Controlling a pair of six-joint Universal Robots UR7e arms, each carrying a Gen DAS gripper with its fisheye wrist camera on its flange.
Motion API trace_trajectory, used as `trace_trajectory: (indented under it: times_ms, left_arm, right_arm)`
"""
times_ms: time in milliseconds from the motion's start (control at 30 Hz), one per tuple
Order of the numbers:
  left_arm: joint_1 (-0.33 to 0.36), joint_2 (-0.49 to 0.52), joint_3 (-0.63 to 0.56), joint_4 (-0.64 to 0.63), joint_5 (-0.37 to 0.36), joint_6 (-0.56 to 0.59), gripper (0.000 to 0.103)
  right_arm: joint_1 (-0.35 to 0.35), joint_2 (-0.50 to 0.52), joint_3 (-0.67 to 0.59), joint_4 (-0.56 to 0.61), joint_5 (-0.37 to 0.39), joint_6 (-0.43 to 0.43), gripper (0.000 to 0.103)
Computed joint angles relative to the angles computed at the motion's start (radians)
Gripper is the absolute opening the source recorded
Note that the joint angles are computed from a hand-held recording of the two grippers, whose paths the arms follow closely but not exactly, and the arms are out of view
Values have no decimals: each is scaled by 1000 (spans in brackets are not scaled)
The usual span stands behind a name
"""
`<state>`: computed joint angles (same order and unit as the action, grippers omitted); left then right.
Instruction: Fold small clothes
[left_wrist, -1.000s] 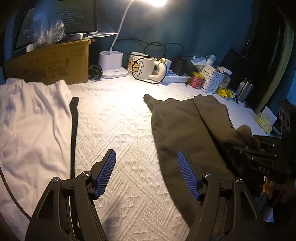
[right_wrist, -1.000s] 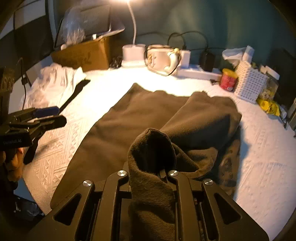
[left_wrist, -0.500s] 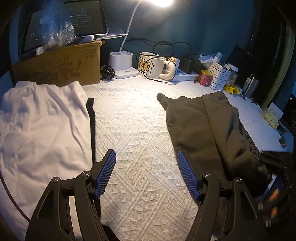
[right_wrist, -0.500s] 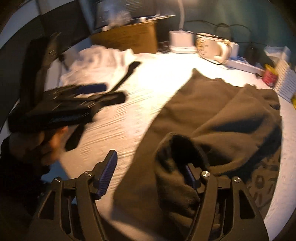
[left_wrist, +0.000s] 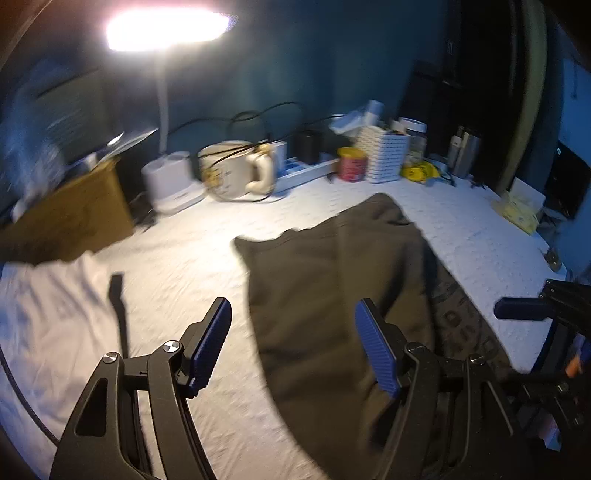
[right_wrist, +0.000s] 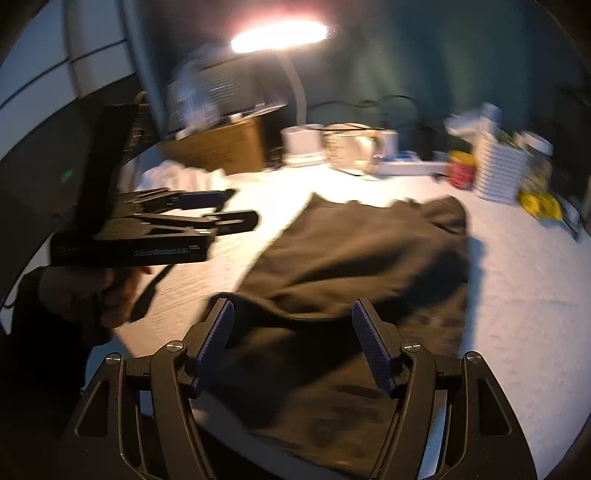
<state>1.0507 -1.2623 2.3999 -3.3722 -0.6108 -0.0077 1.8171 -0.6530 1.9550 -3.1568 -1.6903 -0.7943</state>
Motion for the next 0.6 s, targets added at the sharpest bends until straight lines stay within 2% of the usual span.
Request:
trace_trajectory:
  times_ms: [333, 467, 600]
  left_arm:
    - [-27, 206, -234, 199, -4, 97, 70]
    - [-11, 281, -319, 256, -26, 168, 70]
    - [12, 349, -393, 354, 9, 182, 70]
  right_arm:
    - [-139, -12, -87, -56, -29, 16, 70]
    - [-177, 1, -130, -68, -17, 28, 70]
    - [-203, 12, -168, -48, -5, 38, 70]
